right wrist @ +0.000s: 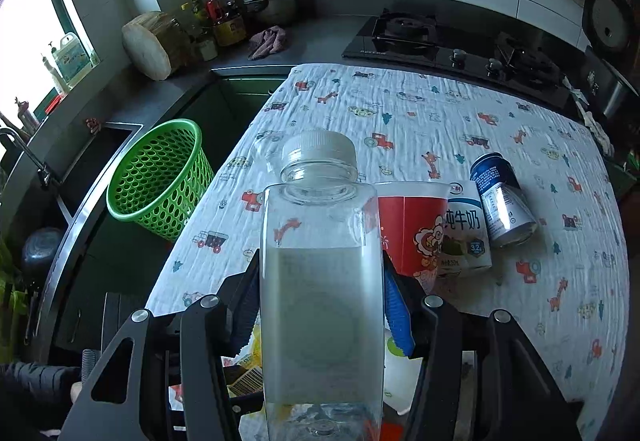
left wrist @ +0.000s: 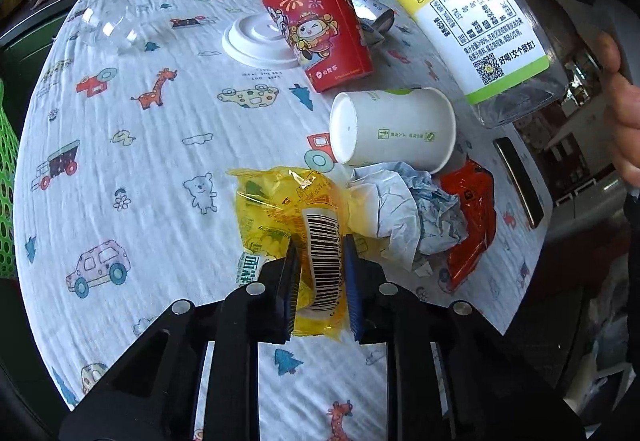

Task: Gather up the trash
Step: 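Grasp the yellow wrapper with the left tool and carry it to the basket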

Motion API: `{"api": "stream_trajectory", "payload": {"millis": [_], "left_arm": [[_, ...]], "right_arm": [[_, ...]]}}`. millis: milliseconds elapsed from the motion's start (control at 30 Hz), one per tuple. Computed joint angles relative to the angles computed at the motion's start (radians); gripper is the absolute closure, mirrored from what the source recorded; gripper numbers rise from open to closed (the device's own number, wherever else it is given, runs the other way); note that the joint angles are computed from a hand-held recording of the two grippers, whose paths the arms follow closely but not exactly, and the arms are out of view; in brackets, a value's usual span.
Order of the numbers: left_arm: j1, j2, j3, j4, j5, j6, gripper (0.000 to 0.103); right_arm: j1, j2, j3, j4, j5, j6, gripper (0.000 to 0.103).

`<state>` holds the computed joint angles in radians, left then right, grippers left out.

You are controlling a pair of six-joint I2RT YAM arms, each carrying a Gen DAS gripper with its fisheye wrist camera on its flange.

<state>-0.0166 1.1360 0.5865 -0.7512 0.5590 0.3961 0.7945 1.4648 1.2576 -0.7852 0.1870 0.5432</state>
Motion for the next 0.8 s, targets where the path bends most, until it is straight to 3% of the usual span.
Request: {"api": "stream_trajectory", "payload": {"millis": [200,433,600,800], "left_arm": [[0.091,-0.044,0.024,-0.060,0.020,0.094,0.089],[0.387,-0.007,0.158,-0.196,0.098,0.306,0.090],[0.620,0.147,0.348,-0.218,0.143,0.393,0.090],[0.737,0.434,0.623,-0.113,0.087,0.329,0.090]], "right_arm": [[0.002,0.020,0.011,0.010,-0.007,-0.002,0.051],[0.025,0.093,0.082,0.027,-0.014,-0.010,0.051],[0.054,0.203,0.199,0.032,-0.028,-0.021,0.051],[0.088,0.400,0.431,0.009,-0.054,-0.030,0.051]]}}
